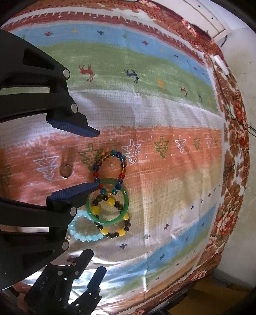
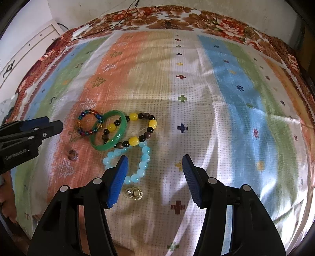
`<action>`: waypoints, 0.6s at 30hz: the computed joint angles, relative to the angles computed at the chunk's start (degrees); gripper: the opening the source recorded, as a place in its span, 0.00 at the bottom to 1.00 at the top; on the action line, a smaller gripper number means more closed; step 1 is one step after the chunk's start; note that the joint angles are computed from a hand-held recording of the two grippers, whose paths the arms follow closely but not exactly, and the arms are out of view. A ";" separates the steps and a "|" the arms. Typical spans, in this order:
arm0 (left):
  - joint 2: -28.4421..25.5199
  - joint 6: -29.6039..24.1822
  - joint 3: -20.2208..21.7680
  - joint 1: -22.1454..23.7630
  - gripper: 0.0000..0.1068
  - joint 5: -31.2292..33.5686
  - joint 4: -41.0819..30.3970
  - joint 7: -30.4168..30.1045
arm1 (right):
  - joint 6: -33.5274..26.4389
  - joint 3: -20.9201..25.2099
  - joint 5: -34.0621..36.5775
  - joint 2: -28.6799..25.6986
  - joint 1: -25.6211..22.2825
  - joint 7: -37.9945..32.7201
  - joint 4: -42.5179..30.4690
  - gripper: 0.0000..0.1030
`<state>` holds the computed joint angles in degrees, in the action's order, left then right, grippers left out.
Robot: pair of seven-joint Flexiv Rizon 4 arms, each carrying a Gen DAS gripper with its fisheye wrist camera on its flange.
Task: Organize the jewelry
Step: 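Move both tools back toward the remaining bracelets, then grasp the multicolour bead bracelet with the left tool while the right tool grasps the light blue bracelet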
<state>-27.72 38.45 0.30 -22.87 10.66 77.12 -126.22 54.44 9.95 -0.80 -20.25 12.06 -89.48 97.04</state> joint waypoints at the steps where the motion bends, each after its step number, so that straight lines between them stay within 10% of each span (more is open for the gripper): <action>1: -0.27 0.10 -0.14 0.37 0.45 -0.49 -0.03 0.19 | -0.11 -0.01 -0.06 -0.27 0.09 -0.02 -0.24 0.55; 18: -5.63 -2.62 0.55 1.41 0.45 -2.14 -4.73 2.57 | -2.67 -1.28 -4.97 -5.26 1.92 1.96 -3.24 0.55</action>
<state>-33.36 35.83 0.84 -21.47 8.53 72.39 -123.65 51.77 8.67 -5.77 -25.51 13.99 -87.52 93.81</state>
